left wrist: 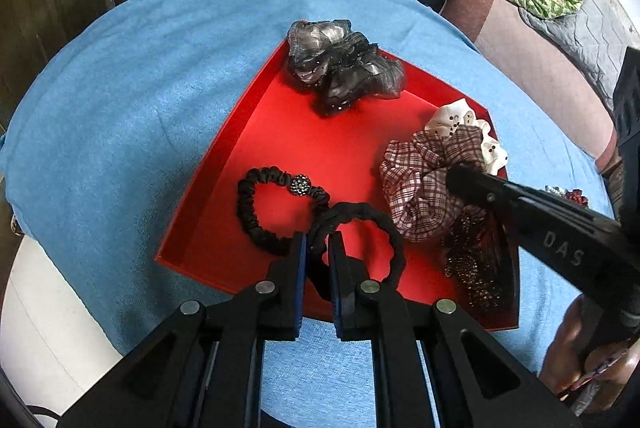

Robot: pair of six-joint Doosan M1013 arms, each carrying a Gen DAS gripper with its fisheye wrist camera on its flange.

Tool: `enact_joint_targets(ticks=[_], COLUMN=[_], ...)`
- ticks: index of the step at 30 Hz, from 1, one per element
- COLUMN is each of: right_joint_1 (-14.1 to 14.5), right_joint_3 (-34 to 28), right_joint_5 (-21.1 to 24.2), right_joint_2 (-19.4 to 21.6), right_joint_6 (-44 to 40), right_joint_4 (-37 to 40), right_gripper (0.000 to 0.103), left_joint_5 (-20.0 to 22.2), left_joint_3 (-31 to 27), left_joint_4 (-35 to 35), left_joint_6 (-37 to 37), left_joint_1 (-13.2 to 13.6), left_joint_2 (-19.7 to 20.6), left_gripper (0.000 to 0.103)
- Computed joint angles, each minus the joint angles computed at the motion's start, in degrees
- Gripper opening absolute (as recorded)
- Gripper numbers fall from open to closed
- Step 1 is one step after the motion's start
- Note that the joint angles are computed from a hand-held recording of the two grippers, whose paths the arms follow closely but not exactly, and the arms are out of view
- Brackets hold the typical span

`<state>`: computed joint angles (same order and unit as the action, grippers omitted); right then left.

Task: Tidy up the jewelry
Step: 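Carry the black hair tie into the tray with left tool while right tool releases plaid scrunchie there, then withdraw both open tools from the tray toward the remaining bracelets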

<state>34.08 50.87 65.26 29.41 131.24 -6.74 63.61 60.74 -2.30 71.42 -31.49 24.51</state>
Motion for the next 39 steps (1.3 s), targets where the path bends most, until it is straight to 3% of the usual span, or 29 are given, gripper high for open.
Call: enact_joint_targets(ticks=[4,8,9,21,32,39], right_joint_1=[0.24,0.67,0.79,1.76,2.23,1.56], right_joint_3=[0.01,-0.01,0.03,6.03,20.14,30.02], right_joint_5=[-0.11,-0.45,-0.64,-5.18,-8.6,-7.0], right_joint_2=[-0.2,-0.51,-0.65,-6.19,-16.07,-23.18], right_joint_6=[0.02,0.74,1.11,6.04,17.26,26.93], right_joint_4=[-0.62,-2.4,-2.82,-6.31,-11.81,-15.71], right_gripper=[0.015,0.038,0.04,0.047,0.048,0.048], left_joint_5=[-0.53,-2.09,-2.61,-3.62,-3.65,-1.72], left_joint_3=[0.12,0.44,0.59,1.09,0.05,-1.33], left_joint_4=[-0.49,0.12,0.61,4.54,6.56,4.37], left_joint_6=[-0.34,-1.16,-1.47,-3.17,-0.33,4.39], left_joint_1=[0.12,-0.04,-0.16,-1.82,-5.34,-7.94], left_joint_2=[-0.42,-1.28,-1.57,-3.51,-4.26,-3.37], left_gripper=[0.015,0.034,0.039,0.042,0.047,0.05])
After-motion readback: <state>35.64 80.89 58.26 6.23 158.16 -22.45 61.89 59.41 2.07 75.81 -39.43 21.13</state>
